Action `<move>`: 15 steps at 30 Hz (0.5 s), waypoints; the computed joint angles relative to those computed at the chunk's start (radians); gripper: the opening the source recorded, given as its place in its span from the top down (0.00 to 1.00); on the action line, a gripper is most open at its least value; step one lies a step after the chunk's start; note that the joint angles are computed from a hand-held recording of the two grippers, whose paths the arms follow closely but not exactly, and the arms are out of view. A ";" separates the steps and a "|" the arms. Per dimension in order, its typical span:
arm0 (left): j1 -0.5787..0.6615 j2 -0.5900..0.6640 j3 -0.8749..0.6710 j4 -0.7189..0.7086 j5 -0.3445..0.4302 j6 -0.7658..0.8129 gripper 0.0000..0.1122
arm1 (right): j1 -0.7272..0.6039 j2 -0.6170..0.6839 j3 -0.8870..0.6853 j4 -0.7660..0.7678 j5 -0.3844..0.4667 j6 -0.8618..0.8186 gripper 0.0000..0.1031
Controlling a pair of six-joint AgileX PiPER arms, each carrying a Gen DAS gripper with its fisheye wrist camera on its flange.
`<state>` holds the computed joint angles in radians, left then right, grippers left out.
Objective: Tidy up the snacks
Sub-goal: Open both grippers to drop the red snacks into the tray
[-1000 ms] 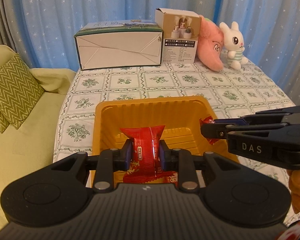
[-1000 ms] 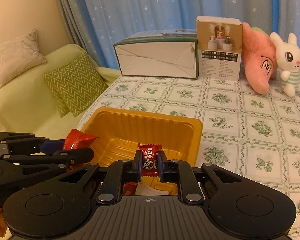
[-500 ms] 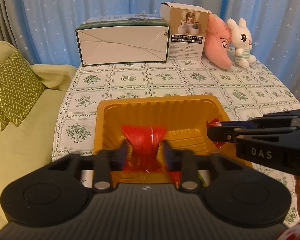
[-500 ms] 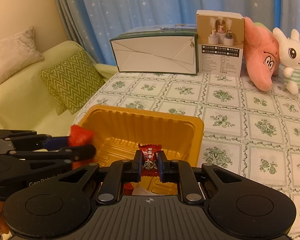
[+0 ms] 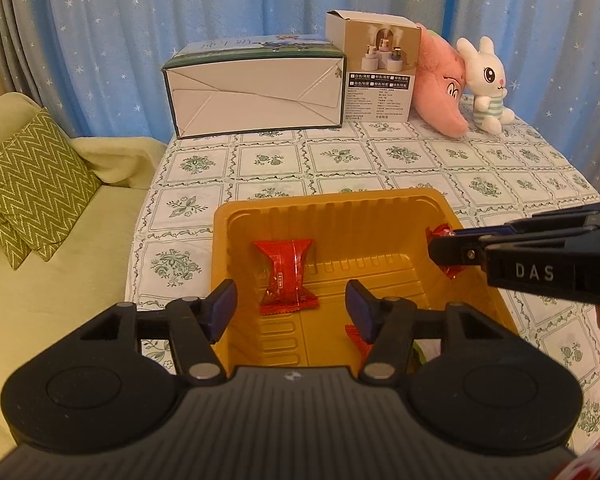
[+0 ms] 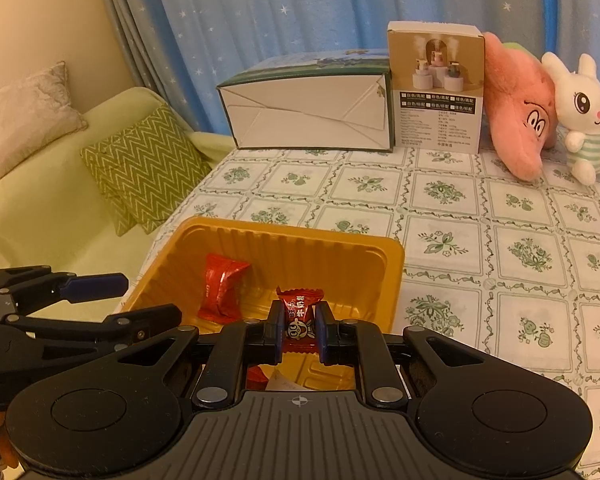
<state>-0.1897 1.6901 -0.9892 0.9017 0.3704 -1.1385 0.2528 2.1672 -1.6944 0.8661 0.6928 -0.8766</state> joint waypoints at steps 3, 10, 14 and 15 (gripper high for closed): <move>0.001 -0.006 0.002 -0.008 0.004 0.009 0.49 | 0.000 0.001 -0.010 0.004 0.007 0.005 0.84; 0.007 -0.012 0.006 -0.011 -0.004 0.013 0.49 | 0.008 0.010 -0.034 -0.012 0.011 0.026 0.84; 0.007 -0.014 0.009 -0.008 -0.005 0.010 0.49 | 0.013 0.016 -0.038 -0.010 -0.002 0.027 0.84; 0.006 -0.013 0.008 -0.009 -0.003 0.009 0.49 | 0.016 0.013 -0.032 -0.008 -0.014 0.025 0.84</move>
<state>-0.1832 1.6767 -0.9814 0.8929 0.3678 -1.1298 0.2683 2.1801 -1.7260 0.8581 0.6784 -0.8512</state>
